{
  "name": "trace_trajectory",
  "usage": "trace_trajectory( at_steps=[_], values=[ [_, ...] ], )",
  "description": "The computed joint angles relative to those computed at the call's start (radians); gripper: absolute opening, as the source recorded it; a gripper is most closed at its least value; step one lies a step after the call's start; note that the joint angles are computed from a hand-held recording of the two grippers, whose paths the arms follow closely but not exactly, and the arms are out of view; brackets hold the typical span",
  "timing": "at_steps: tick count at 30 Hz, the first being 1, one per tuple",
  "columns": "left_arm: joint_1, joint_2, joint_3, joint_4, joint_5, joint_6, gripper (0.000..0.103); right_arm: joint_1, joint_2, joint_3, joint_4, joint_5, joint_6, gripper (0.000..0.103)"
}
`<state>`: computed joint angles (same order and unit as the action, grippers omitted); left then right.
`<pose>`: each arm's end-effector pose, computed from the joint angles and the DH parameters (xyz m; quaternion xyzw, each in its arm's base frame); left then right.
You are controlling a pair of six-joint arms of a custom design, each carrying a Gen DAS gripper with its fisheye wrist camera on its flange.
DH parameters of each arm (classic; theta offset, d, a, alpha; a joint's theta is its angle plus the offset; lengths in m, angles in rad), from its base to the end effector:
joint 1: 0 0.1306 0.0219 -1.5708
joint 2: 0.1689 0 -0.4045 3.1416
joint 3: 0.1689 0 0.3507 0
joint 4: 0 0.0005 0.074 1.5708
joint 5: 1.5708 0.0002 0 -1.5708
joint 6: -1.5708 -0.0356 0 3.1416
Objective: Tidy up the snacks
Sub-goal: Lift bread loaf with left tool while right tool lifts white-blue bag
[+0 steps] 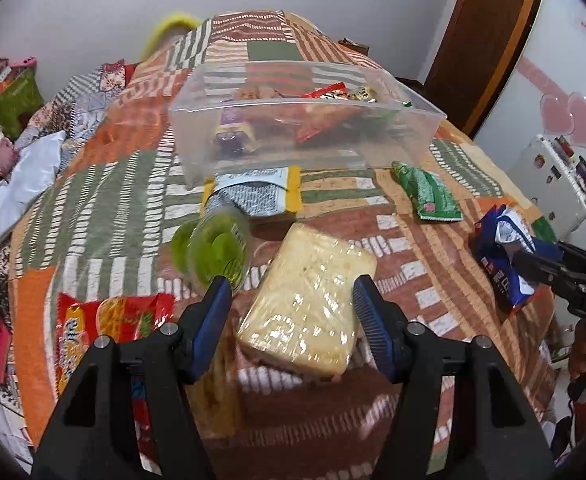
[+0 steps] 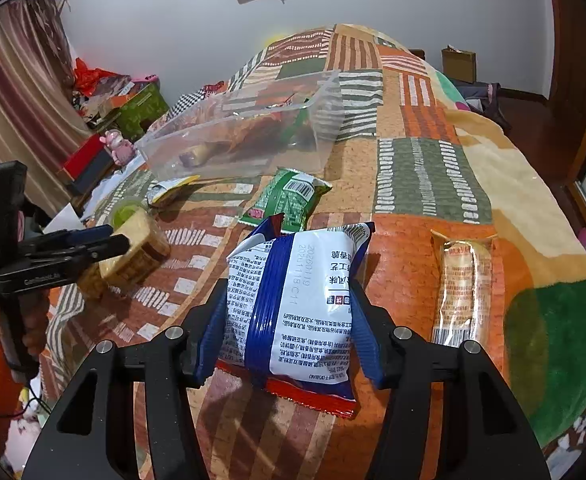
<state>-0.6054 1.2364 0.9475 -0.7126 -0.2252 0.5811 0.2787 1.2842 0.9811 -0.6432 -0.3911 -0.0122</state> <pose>0.2919 -0.1930 0.3380 -0.0200 0.9540 -0.0666 0.2916 0.3535 0.1148 0.3408 -0.1832 0.9173 0.2266 0.2714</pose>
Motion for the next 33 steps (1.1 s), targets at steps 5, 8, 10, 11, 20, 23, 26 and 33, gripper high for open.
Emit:
trace_trajectory(
  at_steps=[5, 8, 10, 11, 20, 23, 26, 33],
  values=[
    [0.031, 0.023, 0.009, 0.028, 0.089, -0.011, 0.063, -0.004, 0.006, 0.01, 0.006, -0.017, -0.006, 0.052],
    [0.029, 0.033, 0.012, 0.03, 0.105, -0.022, 0.066, -0.004, 0.014, 0.015, 0.007, -0.026, -0.008, 0.052],
    [0.018, 0.044, 0.017, 0.025, 0.1, -0.029, 0.067, -0.002, 0.016, 0.016, 0.006, -0.031, -0.008, 0.052],
    [0.011, 0.055, 0.022, 0.016, 0.092, -0.034, 0.067, -0.001, 0.017, 0.017, 0.005, -0.032, -0.007, 0.052],
    [0.002, 0.088, 0.029, 0.002, 0.063, -0.006, 0.057, -0.004, 0.027, 0.044, 0.014, -0.046, -0.012, 0.052],
    [-0.003, 0.074, 0.036, 0.002, 0.046, -0.009, 0.056, -0.004, 0.034, 0.068, 0.026, -0.051, -0.019, 0.052],
    [-0.003, 0.057, 0.056, 0.001, 0.025, -0.013, 0.056, 0.002, 0.045, 0.094, 0.044, -0.054, -0.03, 0.052],
    [0.041, 0.043, 0.135, 0.004, 0.001, -0.032, 0.056, 0.035, 0.096, 0.182, 0.104, -0.044, -0.062, 0.052]
  ],
)
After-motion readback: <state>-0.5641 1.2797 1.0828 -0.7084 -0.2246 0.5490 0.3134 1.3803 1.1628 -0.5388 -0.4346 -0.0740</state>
